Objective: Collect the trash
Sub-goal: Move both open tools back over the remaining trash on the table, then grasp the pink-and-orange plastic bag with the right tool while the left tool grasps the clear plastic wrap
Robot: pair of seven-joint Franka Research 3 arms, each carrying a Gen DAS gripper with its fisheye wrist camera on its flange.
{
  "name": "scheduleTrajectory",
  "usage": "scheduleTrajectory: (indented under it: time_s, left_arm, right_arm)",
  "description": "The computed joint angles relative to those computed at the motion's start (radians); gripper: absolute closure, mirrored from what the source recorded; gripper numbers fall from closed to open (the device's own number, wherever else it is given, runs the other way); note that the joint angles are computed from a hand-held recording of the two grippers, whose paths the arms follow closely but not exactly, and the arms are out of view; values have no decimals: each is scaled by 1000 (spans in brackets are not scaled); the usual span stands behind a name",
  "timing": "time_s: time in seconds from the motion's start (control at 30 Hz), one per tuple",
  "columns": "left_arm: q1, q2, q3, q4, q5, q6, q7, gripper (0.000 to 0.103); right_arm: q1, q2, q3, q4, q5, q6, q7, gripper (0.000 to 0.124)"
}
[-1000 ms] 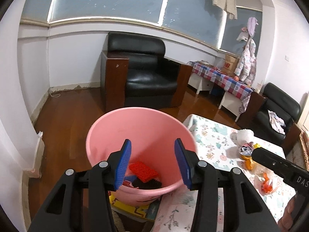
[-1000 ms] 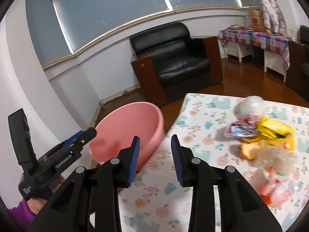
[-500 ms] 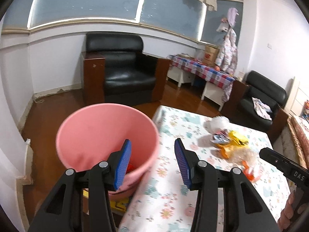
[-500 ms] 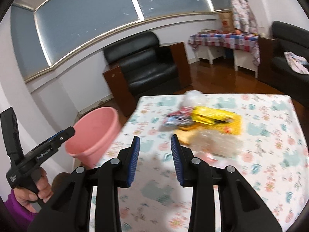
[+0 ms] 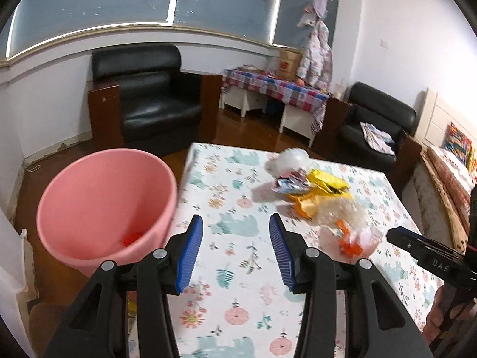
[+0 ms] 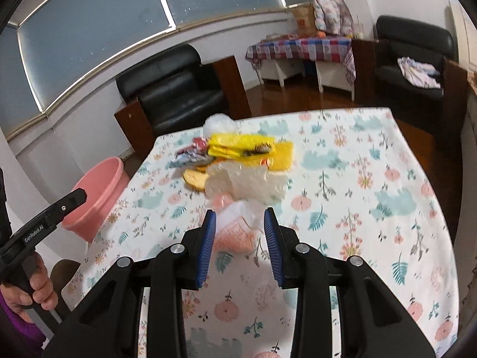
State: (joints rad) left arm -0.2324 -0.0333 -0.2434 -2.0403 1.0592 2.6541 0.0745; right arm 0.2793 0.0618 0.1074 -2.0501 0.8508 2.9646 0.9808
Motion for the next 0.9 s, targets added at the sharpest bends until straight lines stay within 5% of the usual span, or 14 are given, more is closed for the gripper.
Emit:
scheduleTrajectory:
  time_s: [0.27,0.63,0.9]
  left_arm:
    - [-19,59,8,45,-25,23,62,57]
    - [-52,132,31,107,-92,55,167,57]
    - [-77,207,48,199,-156,119,281,57]
  right_arm:
    - [-10,38,-18,25,-88,-51,110,90]
    - [-58,91,20,102,71,-183,2,83]
    - [-41,63,20,75,140,-152,-88,105]
